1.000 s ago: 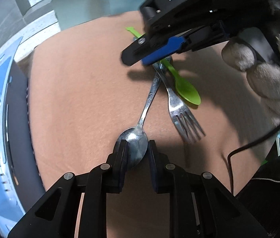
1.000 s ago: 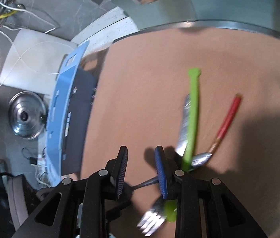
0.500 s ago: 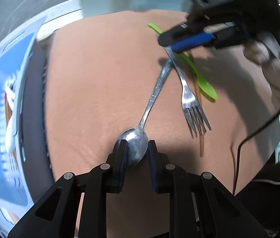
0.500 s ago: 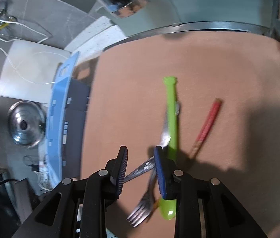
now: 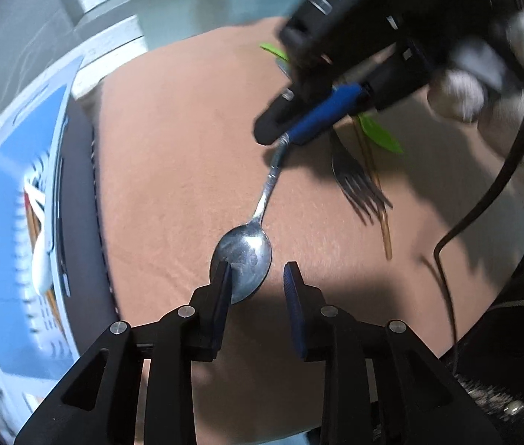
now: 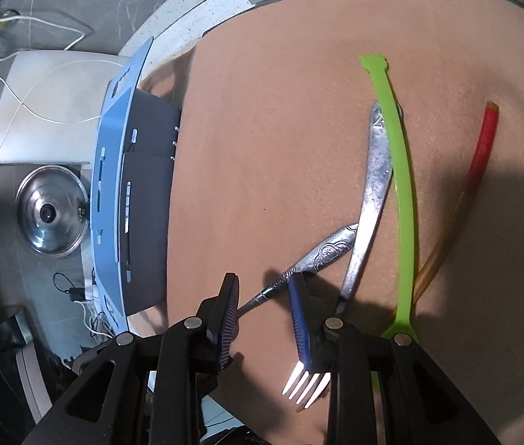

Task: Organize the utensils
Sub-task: 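Close the left tool on the steel spoon bowl while the right tool grips its handle, then lift and carry the steel spoon over the blue basket with both tools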

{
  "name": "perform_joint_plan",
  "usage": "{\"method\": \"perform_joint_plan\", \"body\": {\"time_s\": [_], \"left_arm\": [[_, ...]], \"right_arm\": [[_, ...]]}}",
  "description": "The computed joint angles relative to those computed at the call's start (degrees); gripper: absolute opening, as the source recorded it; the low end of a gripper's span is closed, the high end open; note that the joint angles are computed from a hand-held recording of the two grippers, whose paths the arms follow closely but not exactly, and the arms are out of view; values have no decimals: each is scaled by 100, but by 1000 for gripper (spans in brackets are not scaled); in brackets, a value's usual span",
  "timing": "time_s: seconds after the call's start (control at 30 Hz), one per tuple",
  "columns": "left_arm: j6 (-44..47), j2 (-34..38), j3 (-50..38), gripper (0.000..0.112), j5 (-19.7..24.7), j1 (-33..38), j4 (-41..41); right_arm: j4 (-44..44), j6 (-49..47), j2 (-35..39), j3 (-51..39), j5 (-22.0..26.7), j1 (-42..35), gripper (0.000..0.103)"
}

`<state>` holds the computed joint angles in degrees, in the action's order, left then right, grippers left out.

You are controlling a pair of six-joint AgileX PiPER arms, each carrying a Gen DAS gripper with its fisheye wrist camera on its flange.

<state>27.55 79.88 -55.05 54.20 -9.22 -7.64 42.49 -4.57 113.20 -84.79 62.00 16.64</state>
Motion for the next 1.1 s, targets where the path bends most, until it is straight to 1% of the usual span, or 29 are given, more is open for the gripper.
{"method": "perform_joint_plan", "body": {"time_s": [0.1, 0.23, 0.27, 0.3, 0.33, 0.43, 0.53, 0.73, 0.87, 0.93, 0.97, 1.0, 1.03, 1.07, 1.1], "left_arm": [[58, -2, 46, 35, -73, -150, 158], [394, 270, -12, 34, -237, -79, 34], [503, 379, -145, 34, -156, 13, -98], [591, 441, -203, 30, -116, 103, -209], [713, 677, -399, 22, -87, 238, -351], [1081, 940, -647, 22, 189, 575, -788], [1396, 1225, -902, 22, 338, 743, -962], [1723, 1471, -1179, 22, 731, 1000, -1253], [1939, 1682, -1347, 21, 850, 1099, -1318], [2004, 1716, -1382, 21, 883, 1116, -1346], [2020, 1613, -1303, 21, 913, 1125, -1358], [2043, 1597, -1290, 21, 923, 1128, -1374], [2061, 1589, -1280, 21, 913, 1126, -1376], [2092, 1557, -1249, 21, 882, 1112, -1361], [2105, 1499, -1199, 21, 817, 1080, -1309]], "right_arm": [[57, 48, -111, 132, 34, -48, 25], [-33, 190, -123, 173, 18, -24, 25], [-27, 224, -115, 190, -5, -27, 25], [-46, 263, -109, 196, -33, -24, 25], [-59, 312, -109, 209, -71, -12, 25], [-75, 384, -95, 210, -119, 11, 25], [-125, 508, -27, 127, -123, 39, 25], [-259, 789, 80, -71, -182, 150, 28], [-278, 902, 99, -102, -349, 191, 27], [-398, 1013, 96, -133, -491, 273, 27], [-505, 1075, 114, -199, -510, 327, 27], [-635, 1157, 123, -261, -535, 387, 25], [-785, 1246, 136, -313, -566, 445, 17], [-938, 1332, 170, -360, -598, 494, 12], [-862, 1274, 158, -287, -689, 472, 12]]}}
